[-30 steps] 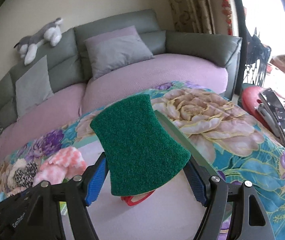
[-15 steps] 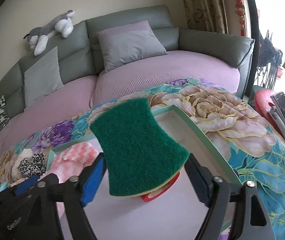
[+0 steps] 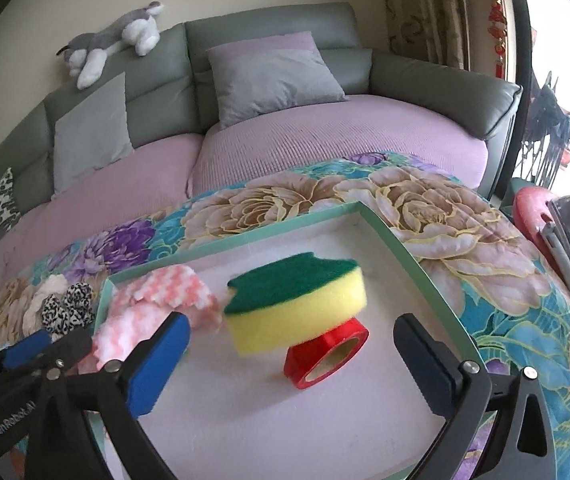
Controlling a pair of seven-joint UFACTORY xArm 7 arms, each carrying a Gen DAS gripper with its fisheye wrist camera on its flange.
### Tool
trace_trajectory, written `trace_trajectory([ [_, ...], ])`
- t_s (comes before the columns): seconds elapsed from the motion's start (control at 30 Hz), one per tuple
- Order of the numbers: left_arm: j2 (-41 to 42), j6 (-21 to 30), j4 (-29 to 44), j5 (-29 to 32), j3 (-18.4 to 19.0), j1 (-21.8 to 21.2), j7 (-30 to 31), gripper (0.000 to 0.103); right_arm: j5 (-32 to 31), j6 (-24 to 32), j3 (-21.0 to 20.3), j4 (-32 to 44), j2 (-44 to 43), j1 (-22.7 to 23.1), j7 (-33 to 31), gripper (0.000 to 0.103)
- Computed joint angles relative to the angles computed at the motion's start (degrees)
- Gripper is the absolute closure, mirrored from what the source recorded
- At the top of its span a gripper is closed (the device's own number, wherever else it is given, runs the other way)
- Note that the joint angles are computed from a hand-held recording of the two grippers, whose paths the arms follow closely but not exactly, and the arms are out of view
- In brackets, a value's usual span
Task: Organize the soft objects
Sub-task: 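Move both open tools back over the remaining pile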
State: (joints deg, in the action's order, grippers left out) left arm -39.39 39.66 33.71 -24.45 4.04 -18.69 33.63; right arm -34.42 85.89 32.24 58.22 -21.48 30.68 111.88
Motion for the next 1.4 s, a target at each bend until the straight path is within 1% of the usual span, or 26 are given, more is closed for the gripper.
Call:
trace_trajectory([
  [0.03,0.00,-0.48,-0.15,-0.14,0.05,0.07,0.02,0.016,-0.06,0.81,0.19,0.70,0.66,-0.04,-0.63,0.000],
  [0.07,0.12,-0.78,-0.16,-0.27,0.15,0.16,-0.08,0.013,-0.11,1.30,0.20,1.21,1.18,0.03,-1.11,0.000],
  [0.1,0.34,-1.00,-0.10,-0.40,0.27,0.35,-0.36,0.008,-0.05,1.39,0.05,1.43,1.49,0.19,-1.42,0.000],
  [0.17,0.69,-1.48,-0.09,-0.63,0.45,0.63,-0.74,0.004,0.25,0.97,-0.45,1.38,1.64,0.56,-1.64,0.000],
  [0.3,0.84,-3.21,-0.49,-0.52,0.54,1.39,-1.56,0.003,0.99,0.64,-1.04,1.17,1.62,0.86,-1.53,0.000],
  [0.43,0.76,-2.21,0.12,-1.62,2.37,1.52,-1.63,0.003,1.06,1.01,-0.95,1.58,1.86,0.89,-0.96,0.000],
  [0.5,0.47,-1.57,0.50,-1.59,2.98,2.30,-1.55,0.003,0.56,1.52,-0.77,2.31,2.35,0.94,-1.03,0.000],
  [0.6,0.04,-0.33,1.27,-1.48,3.91,3.24,-0.87,0.003,-0.76,3.22,-0.05,5.12,4.31,1.07,-0.05,0.000],
  [0.67,-0.45,0.12,1.67,-1.63,4.44,3.94,-0.48,0.003,-2.29,2.63,-0.06,6.38,5.20,1.60,0.63,0.000],
  [0.73,-1.48,-0.49,1.62,-1.88,5.10,4.78,0.13,0.003,-4.64,1.36,-0.06,7.90,6.49,2.24,0.11,0.000],
  [0.83,-2.72,-1.39,1.69,-1.71,6.42,5.93,1.51,0.003,-7.79,2.47,0.19,11.57,9.93,3.48,-0.67,0.000],
  [0.97,-1.08,-0.07,4.38,0.57,7.57,9.81,0.51,0.003,-11.87,1.14,-1.26,14.78,13.66,6.30,-1.90,0.000],
  [1.0,-0.07,0.43,5.43,1.25,7.96,11.25,-0.28,0.003,-12.45,0.14,-1.88,15.46,14.61,6.97,-2.01,0.000],
  [1.13,2.92,2.19,8.34,2.41,9.89,14.80,-0.38,0.003,-14.21,-3.74,-4.44,17.77,18.17,9.64,-2.81,0.000],
  [1.27,4.45,0.71,9.09,4.26,9.97,18.57,-0.26,0.003,-16.00,-4.94,-6.66,21.91,22.87,12.77,-5.29,0.000],
  [1.4,6.79,0.28,10.58,4.52,11.09,20.81,-0.06,0.003,-16.67,-8.58,-9.31,24.56,26.25,15.45,-7.84,0.000],
])
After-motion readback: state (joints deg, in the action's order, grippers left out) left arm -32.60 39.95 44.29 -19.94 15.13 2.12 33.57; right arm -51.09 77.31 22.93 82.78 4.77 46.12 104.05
